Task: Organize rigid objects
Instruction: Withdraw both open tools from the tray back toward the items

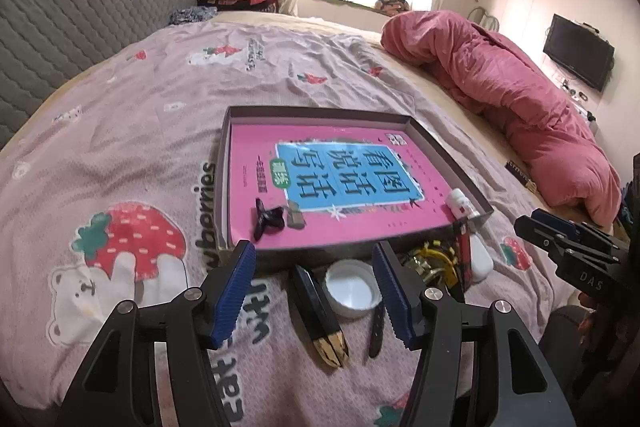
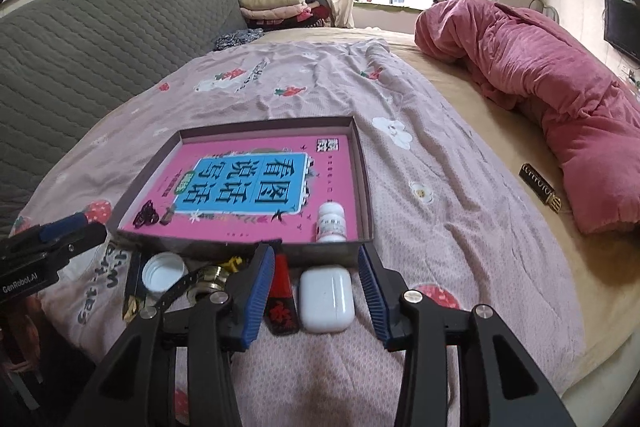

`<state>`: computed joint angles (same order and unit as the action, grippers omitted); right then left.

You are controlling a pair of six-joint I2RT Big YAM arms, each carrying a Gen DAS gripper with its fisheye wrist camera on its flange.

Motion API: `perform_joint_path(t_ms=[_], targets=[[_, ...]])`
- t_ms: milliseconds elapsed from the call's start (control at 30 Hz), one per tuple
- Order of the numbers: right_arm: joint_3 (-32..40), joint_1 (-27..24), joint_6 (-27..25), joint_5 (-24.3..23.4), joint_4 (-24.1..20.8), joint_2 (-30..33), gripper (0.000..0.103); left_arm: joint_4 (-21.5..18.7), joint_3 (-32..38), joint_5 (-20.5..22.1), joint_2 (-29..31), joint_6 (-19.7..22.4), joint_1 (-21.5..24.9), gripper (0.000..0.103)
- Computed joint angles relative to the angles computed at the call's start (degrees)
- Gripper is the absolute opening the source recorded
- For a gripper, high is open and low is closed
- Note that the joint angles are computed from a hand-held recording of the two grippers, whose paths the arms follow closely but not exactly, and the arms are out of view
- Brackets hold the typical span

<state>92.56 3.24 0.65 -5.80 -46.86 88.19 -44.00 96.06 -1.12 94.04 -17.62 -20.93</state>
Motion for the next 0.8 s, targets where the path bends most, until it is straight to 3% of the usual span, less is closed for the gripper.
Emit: perform_joint_path(t_ms=[800], targets=[[-5.0, 0.9, -2.0, -2.8, -0.4, -4.5, 0.043, -5.2, -1.3, -1.1, -1.7, -1.1, -1.9, 0.062]])
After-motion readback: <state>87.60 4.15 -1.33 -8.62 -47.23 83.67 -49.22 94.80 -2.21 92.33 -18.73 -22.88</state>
